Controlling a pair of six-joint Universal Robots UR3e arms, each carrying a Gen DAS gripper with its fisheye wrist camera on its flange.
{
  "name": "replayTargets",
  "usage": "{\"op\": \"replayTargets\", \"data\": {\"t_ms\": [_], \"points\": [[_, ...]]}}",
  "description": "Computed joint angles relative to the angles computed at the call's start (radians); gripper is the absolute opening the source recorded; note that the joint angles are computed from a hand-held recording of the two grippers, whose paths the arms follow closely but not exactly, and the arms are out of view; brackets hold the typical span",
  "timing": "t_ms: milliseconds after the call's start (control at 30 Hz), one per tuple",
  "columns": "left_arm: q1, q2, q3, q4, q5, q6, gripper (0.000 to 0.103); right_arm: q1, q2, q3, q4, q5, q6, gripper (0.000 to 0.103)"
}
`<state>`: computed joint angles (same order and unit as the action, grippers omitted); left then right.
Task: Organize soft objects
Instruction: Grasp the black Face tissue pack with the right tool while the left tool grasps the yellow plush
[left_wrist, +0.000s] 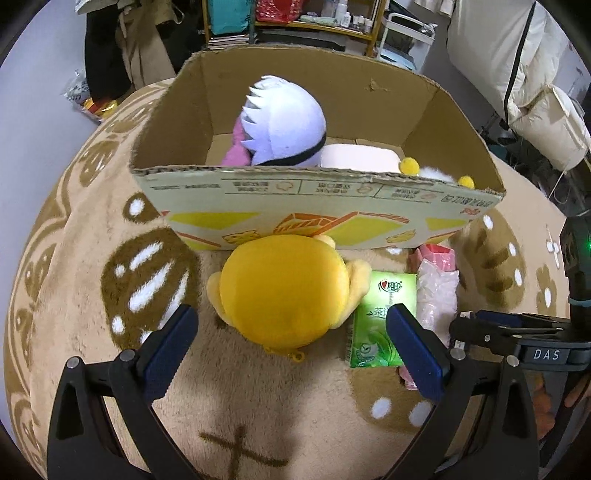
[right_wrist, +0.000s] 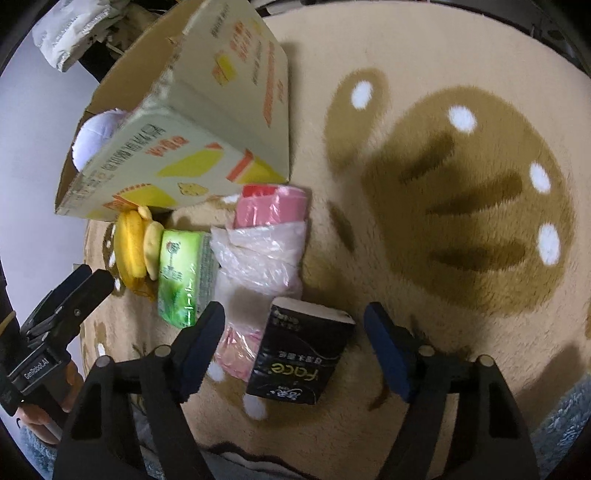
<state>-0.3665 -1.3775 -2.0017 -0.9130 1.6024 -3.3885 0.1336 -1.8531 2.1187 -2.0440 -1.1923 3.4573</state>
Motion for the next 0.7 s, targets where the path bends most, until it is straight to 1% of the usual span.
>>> {"op": "replayTargets", "data": {"t_ms": [67,100,133,167,200,300,400,500,533,567,600,700], "points": [[0.0,-0.022,0.004,0.015,0.003,0.009,0.101,-0.006,0.01,0.009,-0.005,0.013,-0.003,0.074],[-0.004,-0.035,0.007,0.026,0.009,0.012,0.101,-0.011,0.012,0.016,-0.008,0.02,-0.009,0.068],[-0.005,-0.045,0.007,0.039,0.015,0.019,0.101,-0.012,0.021,0.017,-0.009,0.022,-0.011,0.059],[-0.009,-0.063,0.014,0.049,0.025,0.023,0.101,-0.025,0.018,0.029,-0.009,0.021,-0.028,0.054],[-0.01,-0.078,0.019,0.058,0.03,0.028,0.101,-0.027,0.024,0.03,-0.011,0.02,-0.03,0.051],[0.001,-0.099,0.02,0.071,0.014,0.038,0.1,-0.041,0.024,0.043,-0.019,0.037,-0.036,0.051],[0.017,-0.116,0.013,0.083,-0.007,0.04,0.1,-0.049,0.01,0.05,-0.01,0.034,-0.055,0.051],[0.025,-0.137,0.007,0.095,-0.01,0.034,0.099,-0.054,0.01,0.059,-0.027,0.031,-0.062,0.051],[0.029,-0.139,0.003,0.098,-0.011,0.033,0.098,-0.048,0.014,0.057,-0.038,0.027,-0.056,0.051],[0.036,-0.142,0.0,0.101,-0.019,0.034,0.093,-0.038,0.011,0.038,-0.024,0.022,-0.047,0.051],[0.045,-0.146,-0.001,0.103,-0.03,0.036,0.091,-0.034,0.012,0.034,-0.03,0.012,-0.044,0.05],[0.06,-0.147,-0.018,0.121,-0.04,0.04,0.088,-0.022,-0.005,0.021,-0.05,-0.024,-0.034,0.05]]}}
